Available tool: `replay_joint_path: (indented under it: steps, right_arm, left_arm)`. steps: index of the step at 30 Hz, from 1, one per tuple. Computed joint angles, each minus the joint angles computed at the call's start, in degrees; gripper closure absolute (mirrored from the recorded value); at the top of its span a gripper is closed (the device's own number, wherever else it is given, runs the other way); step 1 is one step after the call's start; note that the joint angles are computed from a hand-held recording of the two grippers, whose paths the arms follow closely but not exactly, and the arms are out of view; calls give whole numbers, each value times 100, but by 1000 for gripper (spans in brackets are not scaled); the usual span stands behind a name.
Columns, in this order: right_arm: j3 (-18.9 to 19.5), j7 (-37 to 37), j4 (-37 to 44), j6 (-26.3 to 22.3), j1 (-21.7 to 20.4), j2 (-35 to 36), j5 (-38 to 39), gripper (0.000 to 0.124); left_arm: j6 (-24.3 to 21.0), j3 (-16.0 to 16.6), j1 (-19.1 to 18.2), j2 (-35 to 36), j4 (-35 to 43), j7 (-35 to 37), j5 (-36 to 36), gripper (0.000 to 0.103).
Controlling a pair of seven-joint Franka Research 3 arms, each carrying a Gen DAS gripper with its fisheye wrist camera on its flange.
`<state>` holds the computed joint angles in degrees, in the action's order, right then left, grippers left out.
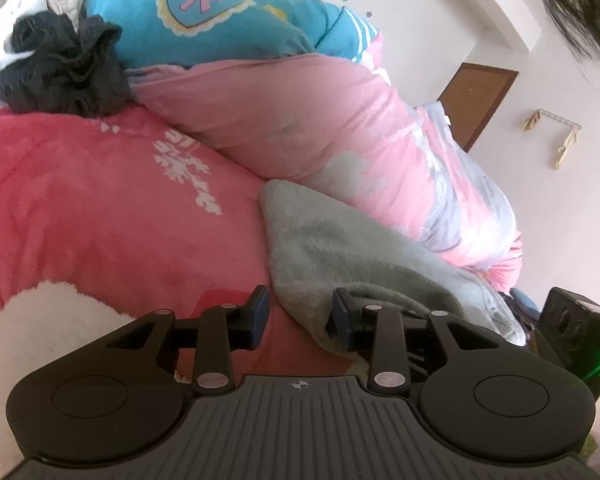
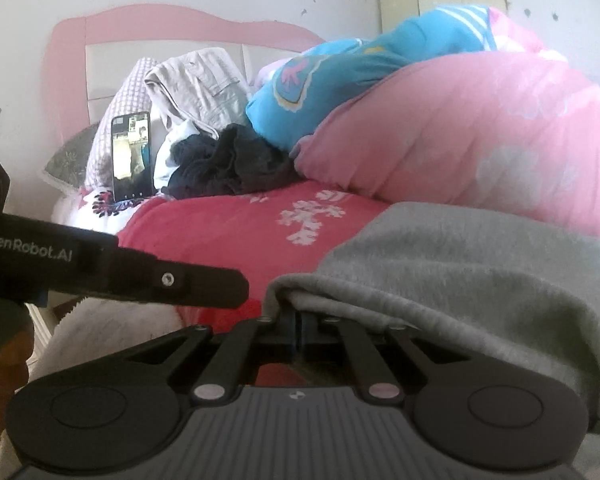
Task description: Fold clothes
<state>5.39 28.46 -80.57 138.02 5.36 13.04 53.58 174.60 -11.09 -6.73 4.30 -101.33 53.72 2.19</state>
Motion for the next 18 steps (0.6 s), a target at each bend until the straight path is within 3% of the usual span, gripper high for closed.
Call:
replay_joint_path:
  steps: [2,4,6,7,13,18]
  right_arm:
    - [-35,151,32,-153,-48,-24,-15,114]
    - [-49,115,-72,-83,-75,-126,58,97]
    - [-94,188,-114,-250,-143,-219,165,91]
    - [-116,203,-133,-404,-198,-264,282,81]
    - [-377,-56,-599,-822,-364,-770,652,80]
    - [-676,229,-885,-661,-436,-1060,440,80]
  left_arm:
    - [-37,63,-43,-26,4,-211,227,69]
    - [-107,97,-74,-37,41,-362,440,68]
    - [-250,146,-133,-19,151,-589,805,68]
    - [-352,172,-175,4,231,-721,1048,67]
    - [-1094,166,-426,287,876,-897,2097,39]
    - [-1857,275,-801,723,1612,-1076,3217,37]
